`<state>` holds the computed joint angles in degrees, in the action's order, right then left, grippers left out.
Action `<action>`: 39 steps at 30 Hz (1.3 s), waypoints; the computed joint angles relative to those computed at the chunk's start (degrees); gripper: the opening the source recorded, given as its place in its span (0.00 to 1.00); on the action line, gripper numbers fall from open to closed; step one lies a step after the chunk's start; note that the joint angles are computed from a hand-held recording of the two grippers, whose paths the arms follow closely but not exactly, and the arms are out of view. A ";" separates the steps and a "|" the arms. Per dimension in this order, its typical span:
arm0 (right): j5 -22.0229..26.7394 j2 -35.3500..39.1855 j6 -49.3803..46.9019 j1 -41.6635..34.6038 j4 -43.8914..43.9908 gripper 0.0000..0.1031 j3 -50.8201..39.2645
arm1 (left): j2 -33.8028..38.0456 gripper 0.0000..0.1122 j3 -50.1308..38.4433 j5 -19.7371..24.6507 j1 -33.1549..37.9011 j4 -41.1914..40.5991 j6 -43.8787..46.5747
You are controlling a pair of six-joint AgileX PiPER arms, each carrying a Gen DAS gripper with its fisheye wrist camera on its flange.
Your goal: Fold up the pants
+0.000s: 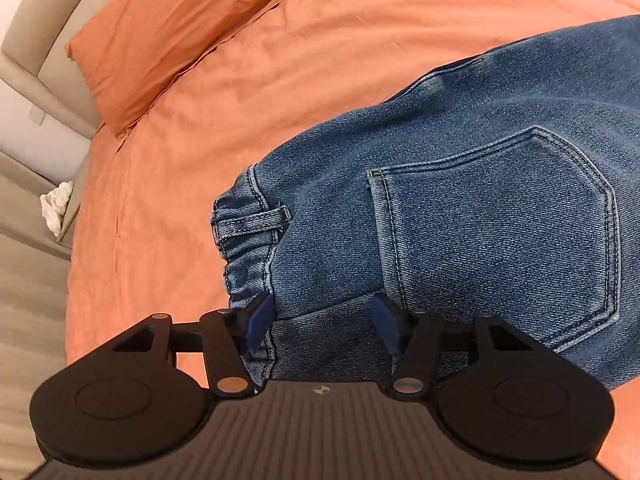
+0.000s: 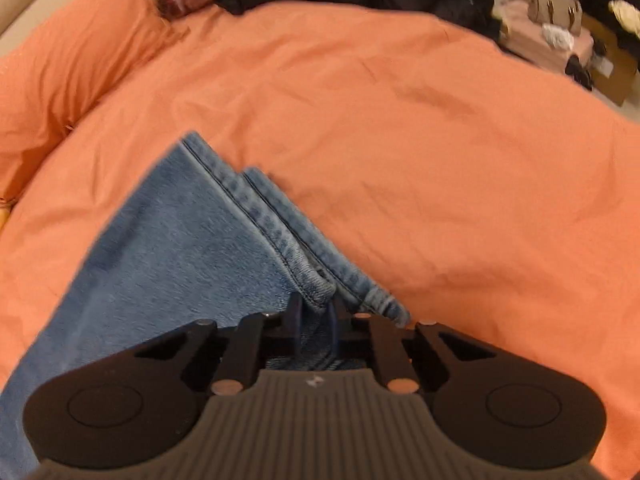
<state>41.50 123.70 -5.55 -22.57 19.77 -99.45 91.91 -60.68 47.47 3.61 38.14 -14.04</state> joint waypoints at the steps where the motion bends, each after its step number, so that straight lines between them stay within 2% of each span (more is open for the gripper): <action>1: -0.87 -2.06 -1.52 -0.18 0.66 0.06 1.34 | 0.17 0.61 -0.21 -0.25 0.52 -0.29 0.46; 4: -1.42 -7.73 -4.86 -0.27 0.37 0.03 4.78 | 0.09 0.61 0.13 -1.12 1.03 0.07 0.76; 6: -2.66 -9.35 -3.86 0.39 -3.61 0.03 6.82 | 0.26 0.61 0.68 -1.95 1.09 0.59 0.04; 11: -4.04 -4.77 1.37 0.05 -10.28 0.03 7.84 | 0.04 0.61 1.54 -2.65 0.66 1.49 -0.03; 14: -7.86 -2.91 0.42 0.61 -11.09 0.03 9.30 | 0.38 0.61 0.98 -2.52 1.10 0.71 1.35; 17: -5.44 -0.80 4.36 1.43 -15.13 0.03 7.15 | 0.56 0.62 0.94 -2.75 1.51 0.29 2.11; 22: -3.47 -2.41 6.71 4.55 -23.91 0.07 7.19 | 0.62 0.68 1.55 -2.38 0.54 2.73 -0.77; 24: -4.76 -5.86 6.42 6.06 -27.20 0.15 10.45 | -0.41 0.66 1.79 -1.73 -0.36 3.55 -0.62; 27: -4.39 -11.56 -0.46 7.32 -22.17 0.21 15.32 | -4.01 0.64 3.58 -1.55 -1.19 5.16 1.02; 32: 1.11 -19.99 -10.60 11.56 -8.56 0.23 22.78 | -12.93 0.63 6.11 -1.41 2.24 0.54 12.12; 36: 4.12 -25.97 -12.45 20.09 -2.71 0.26 28.73 | -19.57 0.62 7.54 -1.70 8.25 -6.39 22.81; 39: 4.21 -28.99 -10.49 29.01 -0.16 0.27 32.18 | -24.17 0.59 10.34 -3.76 12.59 -11.26 31.86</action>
<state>45.72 94.70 -16.04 6.44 19.60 -67.27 67.74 -50.33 43.71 16.21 26.87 17.82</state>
